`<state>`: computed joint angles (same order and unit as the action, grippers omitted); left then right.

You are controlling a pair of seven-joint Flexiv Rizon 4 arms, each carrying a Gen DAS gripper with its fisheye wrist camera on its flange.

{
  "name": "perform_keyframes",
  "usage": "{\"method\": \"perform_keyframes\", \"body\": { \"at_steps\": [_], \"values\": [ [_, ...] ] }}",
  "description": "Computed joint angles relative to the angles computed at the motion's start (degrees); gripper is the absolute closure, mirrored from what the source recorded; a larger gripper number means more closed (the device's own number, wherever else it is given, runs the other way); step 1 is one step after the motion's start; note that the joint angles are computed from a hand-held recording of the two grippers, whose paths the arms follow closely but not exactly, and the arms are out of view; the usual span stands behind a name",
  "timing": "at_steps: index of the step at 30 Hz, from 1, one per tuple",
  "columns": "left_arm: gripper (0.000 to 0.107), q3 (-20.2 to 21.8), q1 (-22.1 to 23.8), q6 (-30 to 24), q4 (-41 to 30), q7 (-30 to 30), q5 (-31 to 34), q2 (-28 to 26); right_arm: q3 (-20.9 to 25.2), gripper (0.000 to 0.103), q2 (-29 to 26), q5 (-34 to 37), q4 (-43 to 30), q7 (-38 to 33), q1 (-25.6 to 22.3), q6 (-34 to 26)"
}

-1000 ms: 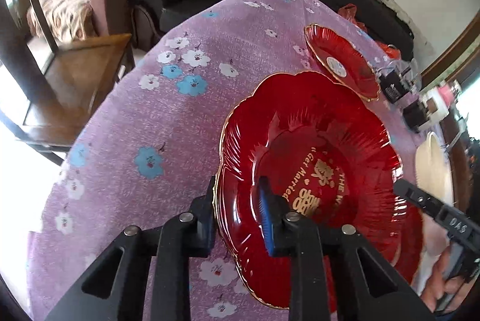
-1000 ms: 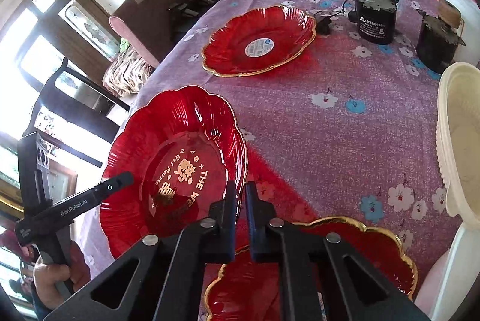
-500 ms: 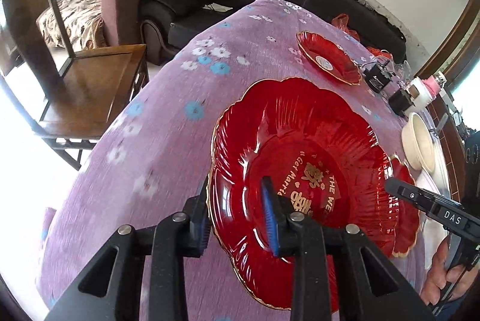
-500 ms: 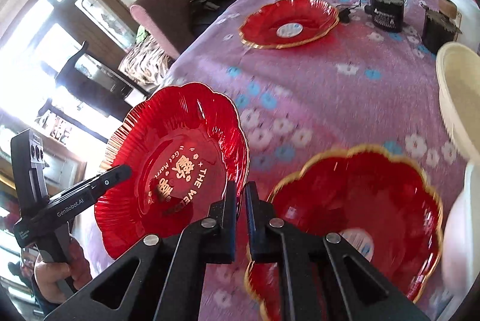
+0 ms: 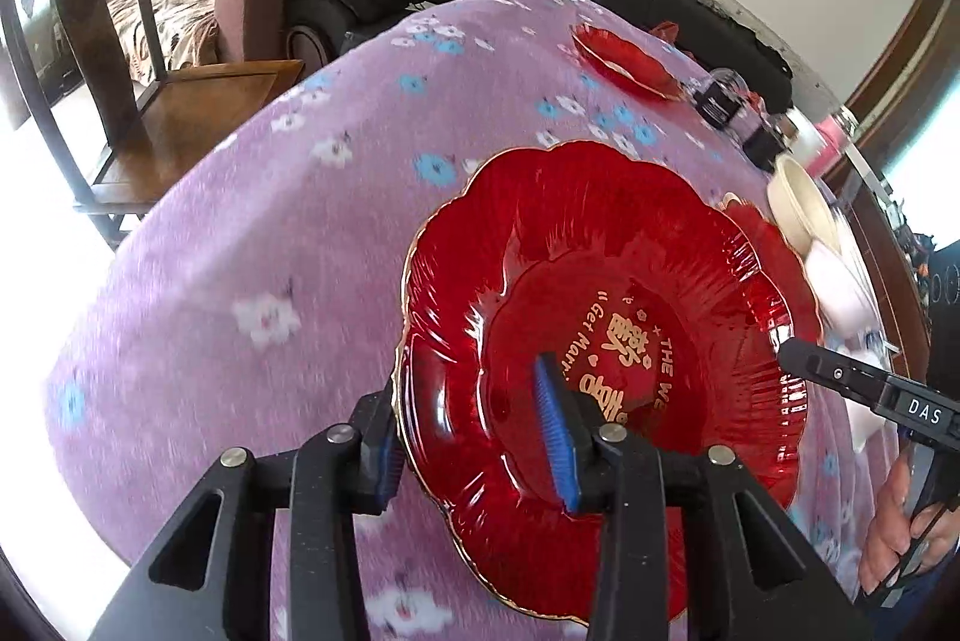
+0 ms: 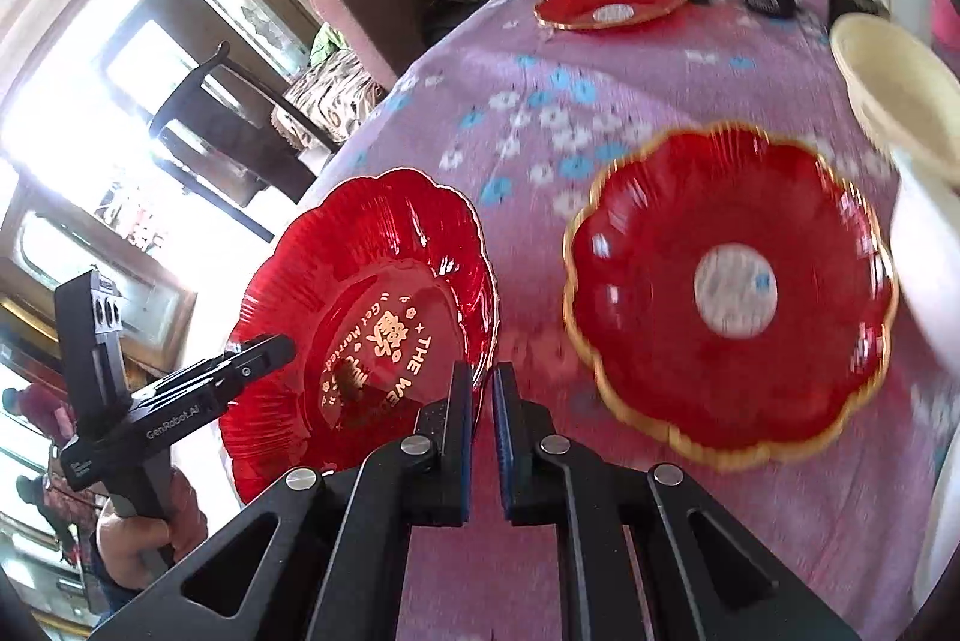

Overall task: Organize plates and bowls
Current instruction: 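Grasp the labeled red gold-rimmed plate with the right gripper while the left holds the wedding plate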

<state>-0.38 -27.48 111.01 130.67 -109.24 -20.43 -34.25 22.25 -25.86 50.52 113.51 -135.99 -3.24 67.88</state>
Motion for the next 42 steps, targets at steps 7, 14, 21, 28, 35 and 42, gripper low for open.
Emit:
{"method": "perform_keyframes", "body": {
  "at_steps": [7,14,21,28,35,42],
  "values": [
    [0.07,1.6,-4.8,0.7,0.0,0.9,-2.1,-0.2,-0.3,0.094,1.1,5.3,2.2,-4.9,-3.2,-1.9],
    [0.065,0.6,-5.1,0.8,-0.8,1.4,-2.6,-1.1,-2.2,0.092,1.4,7.5,2.1,-7.6,-3.5,-4.1],
    [0.044,-2.3,-1.8,4.7,1.5,-0.8,0.7,-0.3,-4.7,0.091,4.3,12.5,2.4,-12.2,-5.9,-8.4],
    [0.043,-2.7,-2.2,5.7,2.7,-0.9,0.5,0.1,-9.2,0.091,5.3,17.4,2.3,-14.3,-7.7,-12.2],
    [0.043,-2.3,-3.0,6.0,3.6,-0.5,0.0,0.5,-12.2,0.091,3.8,18.8,2.0,-13.0,-9.6,-14.1],
    [0.043,0.7,-6.9,4.0,3.7,2.8,-3.6,2.4,-12.5,0.092,3.6,17.8,1.2,-10.5,-9.4,-11.7]
  ]
}}
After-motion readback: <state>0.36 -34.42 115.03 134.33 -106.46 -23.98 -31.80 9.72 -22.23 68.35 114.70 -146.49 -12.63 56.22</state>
